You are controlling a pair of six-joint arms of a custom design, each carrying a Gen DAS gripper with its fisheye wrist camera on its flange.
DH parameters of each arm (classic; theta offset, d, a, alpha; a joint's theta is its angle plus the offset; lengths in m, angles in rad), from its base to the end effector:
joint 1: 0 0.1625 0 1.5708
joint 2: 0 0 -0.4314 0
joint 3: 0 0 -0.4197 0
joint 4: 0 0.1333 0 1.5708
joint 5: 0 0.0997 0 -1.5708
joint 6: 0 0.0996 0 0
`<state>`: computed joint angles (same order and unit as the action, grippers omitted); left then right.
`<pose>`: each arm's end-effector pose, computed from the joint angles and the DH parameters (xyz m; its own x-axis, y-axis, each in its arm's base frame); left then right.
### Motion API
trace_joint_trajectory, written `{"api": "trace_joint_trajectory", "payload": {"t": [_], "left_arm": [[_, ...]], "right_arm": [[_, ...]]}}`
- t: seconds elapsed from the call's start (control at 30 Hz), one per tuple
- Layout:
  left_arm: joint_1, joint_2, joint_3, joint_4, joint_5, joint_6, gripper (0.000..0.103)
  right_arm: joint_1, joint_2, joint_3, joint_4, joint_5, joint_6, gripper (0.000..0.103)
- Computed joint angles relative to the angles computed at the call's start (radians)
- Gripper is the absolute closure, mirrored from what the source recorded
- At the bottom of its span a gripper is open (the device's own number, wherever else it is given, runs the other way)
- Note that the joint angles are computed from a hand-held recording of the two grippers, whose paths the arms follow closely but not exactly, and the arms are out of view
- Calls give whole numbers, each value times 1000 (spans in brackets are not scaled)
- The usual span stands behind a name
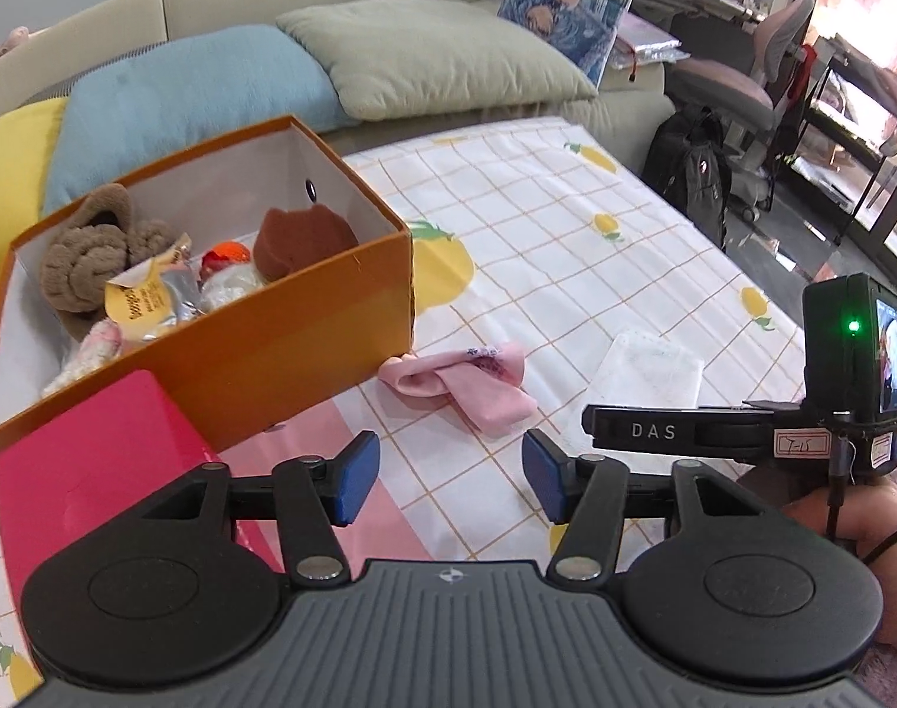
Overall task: Organize soft objects
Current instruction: 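Move both grippers to the pink cloth and white mesh tissue, closing the right on the tissue, then grasp the pink cloth with the left gripper while the right holds the mesh tissue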
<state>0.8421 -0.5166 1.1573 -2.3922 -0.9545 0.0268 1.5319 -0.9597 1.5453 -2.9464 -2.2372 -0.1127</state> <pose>-0.4065 -0.7420 0.0627 -0.6602 0.4854 -0.5732 0.6730 0.7211 -0.1644 0.0436 -0.7253 0.2996 -0.7666 0.3873 0.5122 -0.0592 0.7516 -0.6569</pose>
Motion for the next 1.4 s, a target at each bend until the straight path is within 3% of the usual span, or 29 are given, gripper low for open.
{"api": "trace_joint_trajectory", "payload": {"t": [0.3,0.47,0.53,0.67,0.73,0.8,0.83,1.07,1.2,1.4], "left_arm": [[11,84,-129,58,26,75,30],[19,122,-187,70,9,113,28],[22,136,-207,79,7,123,28],[28,168,-259,125,8,114,28],[31,181,-278,143,6,110,28],[33,194,-295,160,8,108,28],[34,200,-303,166,5,110,28],[42,240,-344,169,-8,112,23],[43,272,-372,150,3,166,21],[51,339,-468,223,50,159,23]], "right_arm": [[-6,60,-30,-40,8,-166,6],[-3,71,-29,-79,10,-245,14],[-3,75,-28,-102,9,-269,22],[-3,78,-26,-137,12,-315,52],[-7,69,-20,-134,42,-319,81],[-14,54,-15,-100,86,-304,99],[-17,49,-15,-82,100,-294,103],[-25,49,-28,-96,72,-208,103],[-25,51,-29,-98,80,-222,103],[-29,48,-26,-100,91,-213,103]]}}
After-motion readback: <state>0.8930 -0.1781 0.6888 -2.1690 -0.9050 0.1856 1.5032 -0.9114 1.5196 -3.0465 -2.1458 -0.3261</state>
